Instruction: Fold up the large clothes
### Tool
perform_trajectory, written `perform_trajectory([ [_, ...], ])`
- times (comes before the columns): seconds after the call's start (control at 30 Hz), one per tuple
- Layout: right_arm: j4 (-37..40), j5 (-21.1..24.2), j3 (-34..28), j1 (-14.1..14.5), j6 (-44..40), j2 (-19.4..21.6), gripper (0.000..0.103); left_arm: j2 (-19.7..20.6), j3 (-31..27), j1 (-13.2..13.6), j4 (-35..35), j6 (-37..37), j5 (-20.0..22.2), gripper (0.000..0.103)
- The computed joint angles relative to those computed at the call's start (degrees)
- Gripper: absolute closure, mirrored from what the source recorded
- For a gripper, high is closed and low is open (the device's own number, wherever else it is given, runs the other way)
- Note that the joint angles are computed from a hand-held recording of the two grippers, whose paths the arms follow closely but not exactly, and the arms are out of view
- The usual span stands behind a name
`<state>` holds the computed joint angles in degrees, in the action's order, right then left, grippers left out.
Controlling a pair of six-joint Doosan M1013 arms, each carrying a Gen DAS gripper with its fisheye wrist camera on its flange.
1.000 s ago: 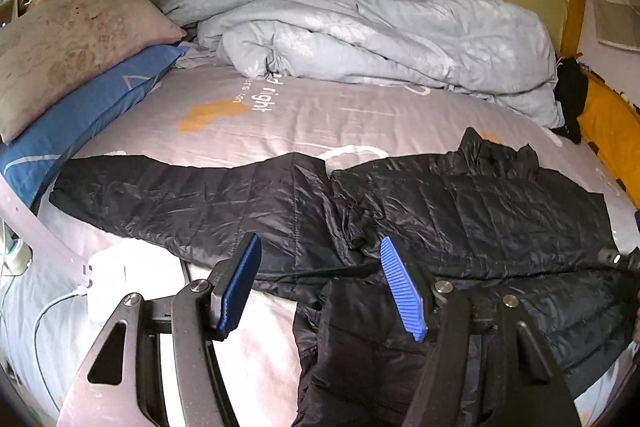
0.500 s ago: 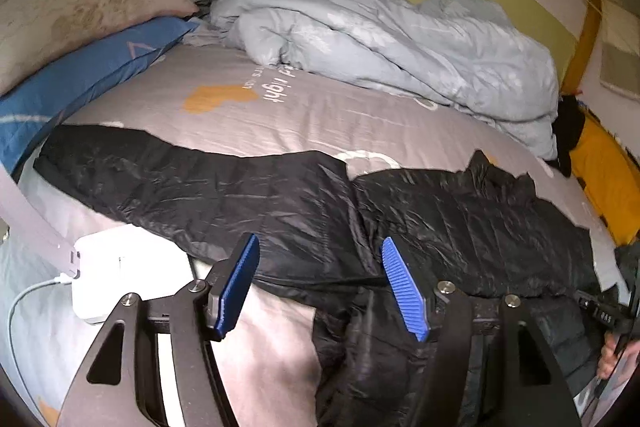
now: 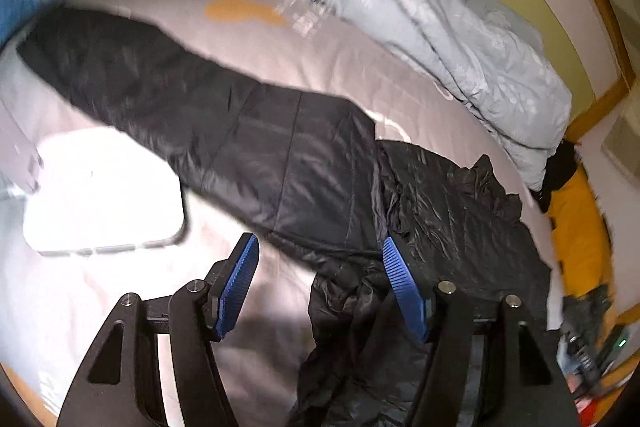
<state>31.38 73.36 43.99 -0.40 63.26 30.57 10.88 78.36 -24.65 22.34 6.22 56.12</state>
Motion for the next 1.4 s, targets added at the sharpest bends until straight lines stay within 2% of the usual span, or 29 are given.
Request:
perform_trajectory([
  [0.17, 0.1, 0.2, 0.0, 0.1, -0.3, 0.0, 0.071, 0.3, 0.8, 1.1, -1.5, -2.0, 0.5, 0.040],
  [0.33, 0.7, 0.4, 0.3, -0.1, -1.3, -0.3, 0.071, -0.3, 2.6, 1.9, -0.7, -3.8, -2.5, 0.040],
  [0.53, 0.2, 0.9, 0.0, 0.2, -0.8, 0.1, 0.070, 1.3, 0.3, 2.2, 3.1, -2.8, 2.5, 0.041],
  [0.6, 0.0, 0.6, 0.1, 0.1, -0.7, 0.0, 0.065, 1.7, -0.4, 2.3, 3.8, -1.0, 3.7, 0.044],
  [0.63, -0.1, 0.0, 0.4, 0.1, -0.7, -0.2, 0.063, 2.0, -0.9, 2.2, 5.0, -0.6, 4.7, 0.056],
  [0.67, -0.1, -0.4, 0.5, 0.0, -0.7, -0.4, 0.063, 2.3, -1.5, 2.1, 6.2, -0.2, 5.8, 0.073],
  [0.7, -0.1, -0.6, 0.6, 0.0, -0.7, -0.4, 0.063, 2.7, -2.2, 2.0, 7.2, 0.4, 7.2, 0.083],
  [0.73, -0.1, -1.0, 0.6, -0.1, -0.6, -0.5, 0.063, 3.0, -2.6, 1.7, 8.7, 0.5, 8.3, 0.097],
  [0.77, -0.1, -1.2, 0.7, -0.2, -0.5, -0.6, 0.063, 2.8, -2.3, 1.3, 10.4, -0.2, 8.0, 0.098],
  [0.9, -0.6, -1.8, 0.5, -0.2, 0.2, -0.5, 0.062, 2.8, -3.0, -1.3, 17.9, 0.3, 5.8, 0.100],
  [1.03, 0.1, -1.1, 0.2, -0.3, 0.7, -0.3, 0.062, 3.6, -5.1, -3.9, 20.8, 3.8, 0.6, 0.100],
  [1.1, -0.5, -1.7, 0.9, -0.1, -0.1, -0.8, 0.062, 5.0, -6.8, -4.9, 18.7, 7.4, -1.1, 0.100],
  [1.2, -0.9, -2.2, 1.5, 0.1, -0.6, -1.1, 0.062, 8.0, -9.5, -6.0, 14.8, 14.6, -0.5, 0.099],
  [1.3, -0.4, -1.8, 1.5, 0.0, -1.0, -1.2, 0.062, 10.1, -11.0, -5.9, 10.2, 19.6, 0.8, 0.098],
  [1.33, -0.4, -2.0, 1.7, 0.0, -1.3, -1.3, 0.061, 10.5, -11.3, -5.7, 8.1, 21.0, 0.9, 0.097],
  [1.4, -0.5, -2.3, 1.9, 0.0, -1.9, -1.4, 0.059, 10.5, -11.4, -5.6, 6.7, 21.0, 0.9, 0.081],
])
